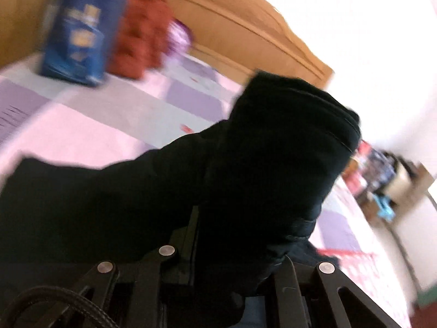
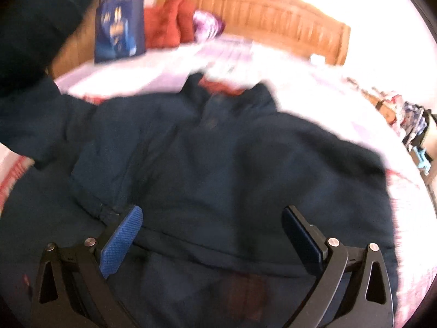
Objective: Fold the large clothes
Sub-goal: 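Lift the held sleeve and carry it across the jacket body with the left gripper, then lay the sleeve onto the jacket body and open the left gripper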
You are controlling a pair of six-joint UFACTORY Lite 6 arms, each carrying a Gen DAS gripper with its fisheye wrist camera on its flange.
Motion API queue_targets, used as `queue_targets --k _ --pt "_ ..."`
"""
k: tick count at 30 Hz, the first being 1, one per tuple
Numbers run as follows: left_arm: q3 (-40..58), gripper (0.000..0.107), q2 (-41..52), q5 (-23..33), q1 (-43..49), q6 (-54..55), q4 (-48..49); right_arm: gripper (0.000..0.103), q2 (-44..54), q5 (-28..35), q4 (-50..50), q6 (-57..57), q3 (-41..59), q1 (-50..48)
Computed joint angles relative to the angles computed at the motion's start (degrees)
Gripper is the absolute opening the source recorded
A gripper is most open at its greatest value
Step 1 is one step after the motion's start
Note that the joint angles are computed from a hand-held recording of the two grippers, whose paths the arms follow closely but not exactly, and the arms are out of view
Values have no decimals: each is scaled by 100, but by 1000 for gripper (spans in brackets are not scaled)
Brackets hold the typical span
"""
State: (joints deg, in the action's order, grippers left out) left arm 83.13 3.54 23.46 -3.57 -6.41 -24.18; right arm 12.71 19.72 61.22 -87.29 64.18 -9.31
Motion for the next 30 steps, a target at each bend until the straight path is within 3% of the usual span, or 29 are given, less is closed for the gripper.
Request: queue_targets --k 5,9,12,14,17,19,23,26,28,30 --pt "842 13 1627 -600 -1751 -1599 1165 103 41 908 -112 -676 491 -1647" --pt "2297 12 3405 -254 -2598 -2534 1867 103 586 1125 -528 -712 1098 -2580" --pt "2895 12 4199 7 -2894 -3105 2383 103 884 1115 -647 -817 1338 -3036" --pt "2754 16 4261 -89 -2933 -3356 2750 103 1010 1145 -706 -796 1421 -3252" --pt "2804 19 4215 68 -3038 -3505 3176 103 1100 1128 -750 -714 1405 -3436" --pt "2617 23 3938 147 -3050 -2986 2789 103 1064 1161 -865 -516 1347 -3519" --pt "1328 54 2783 -503 -2981 -1053 869 103 1081 1256 -988 -119 1469 -3485" --pt "363 71 1836 -801 -3009 -22 -214 103 1067 1371 -1045 291 1712 -3337" --pt "-364 77 1091 -1015 -2997 -248 -26 103 1058 1378 -1038 432 1878 -3212" --pt "-774 79 637 -971 -2825 -974 816 103 1052 1401 -1093 586 2055 -3075"
